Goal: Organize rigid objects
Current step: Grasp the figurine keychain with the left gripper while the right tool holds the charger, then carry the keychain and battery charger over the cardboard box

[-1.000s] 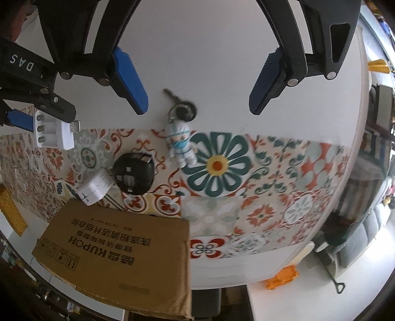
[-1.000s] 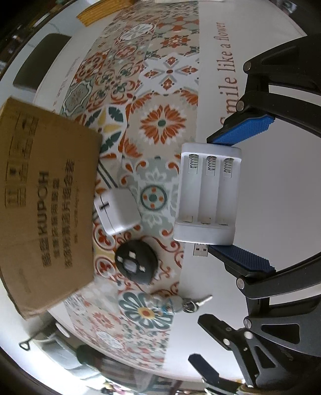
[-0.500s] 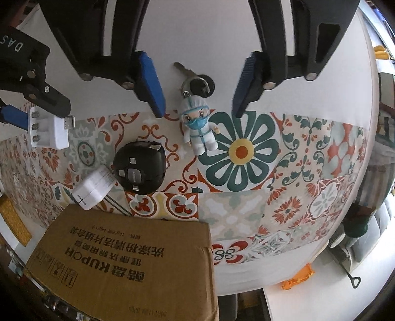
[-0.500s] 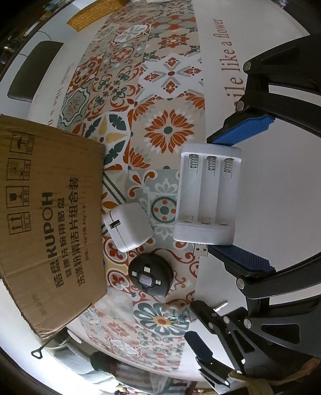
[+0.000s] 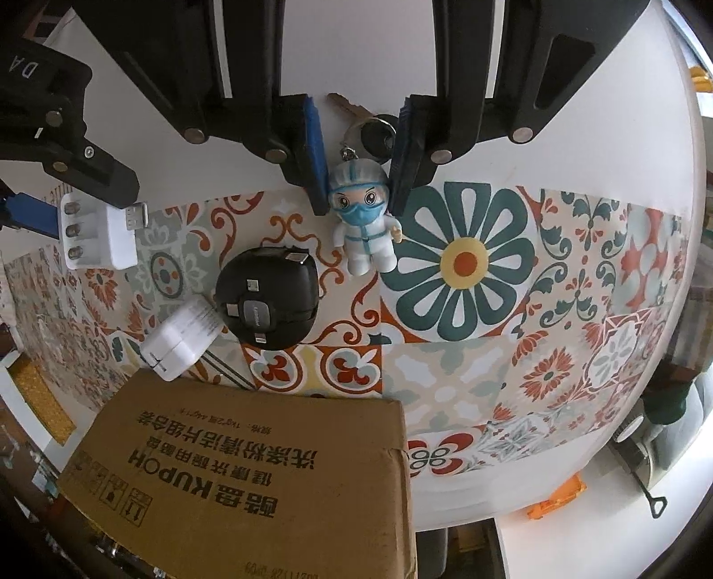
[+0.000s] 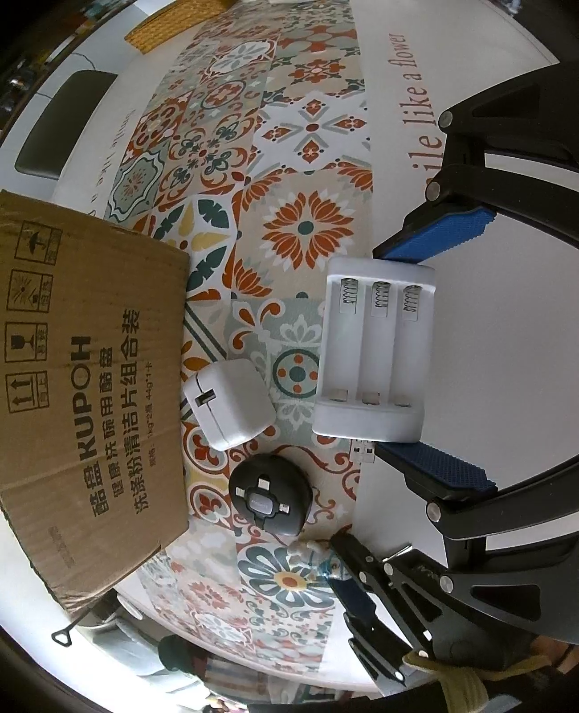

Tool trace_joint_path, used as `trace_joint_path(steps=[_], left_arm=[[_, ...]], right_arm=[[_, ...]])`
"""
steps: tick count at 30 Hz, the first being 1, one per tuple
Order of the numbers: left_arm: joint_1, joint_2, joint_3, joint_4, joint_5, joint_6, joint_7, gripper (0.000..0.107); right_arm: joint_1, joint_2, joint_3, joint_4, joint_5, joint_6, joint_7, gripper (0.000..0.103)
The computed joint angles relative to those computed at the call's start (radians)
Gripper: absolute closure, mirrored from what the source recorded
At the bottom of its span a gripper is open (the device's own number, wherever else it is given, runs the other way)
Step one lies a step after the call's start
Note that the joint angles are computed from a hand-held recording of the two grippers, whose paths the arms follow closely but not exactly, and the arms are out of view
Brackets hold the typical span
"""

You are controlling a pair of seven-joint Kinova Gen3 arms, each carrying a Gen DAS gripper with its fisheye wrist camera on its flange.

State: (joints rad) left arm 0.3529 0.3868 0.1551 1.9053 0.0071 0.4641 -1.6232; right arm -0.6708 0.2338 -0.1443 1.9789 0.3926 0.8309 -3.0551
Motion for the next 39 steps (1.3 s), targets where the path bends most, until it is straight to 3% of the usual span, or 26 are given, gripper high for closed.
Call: trace_joint_path(steps=[17,39], left_arm=[[-0.102,-0.183,0.073,0.07,0.188,-0.011,-0.185,0.081],[-0.1,-0.34,0.033,-0.003,0.406,0.009,-0.394,0.081]], right_arm=[[-0.02,-0.088,-0.034,0.0,0.073,0.054,-0.086,0.026],[-0.026,-0.22,-0.151,-0.08,0.282,0.288,-0.228,0.026]])
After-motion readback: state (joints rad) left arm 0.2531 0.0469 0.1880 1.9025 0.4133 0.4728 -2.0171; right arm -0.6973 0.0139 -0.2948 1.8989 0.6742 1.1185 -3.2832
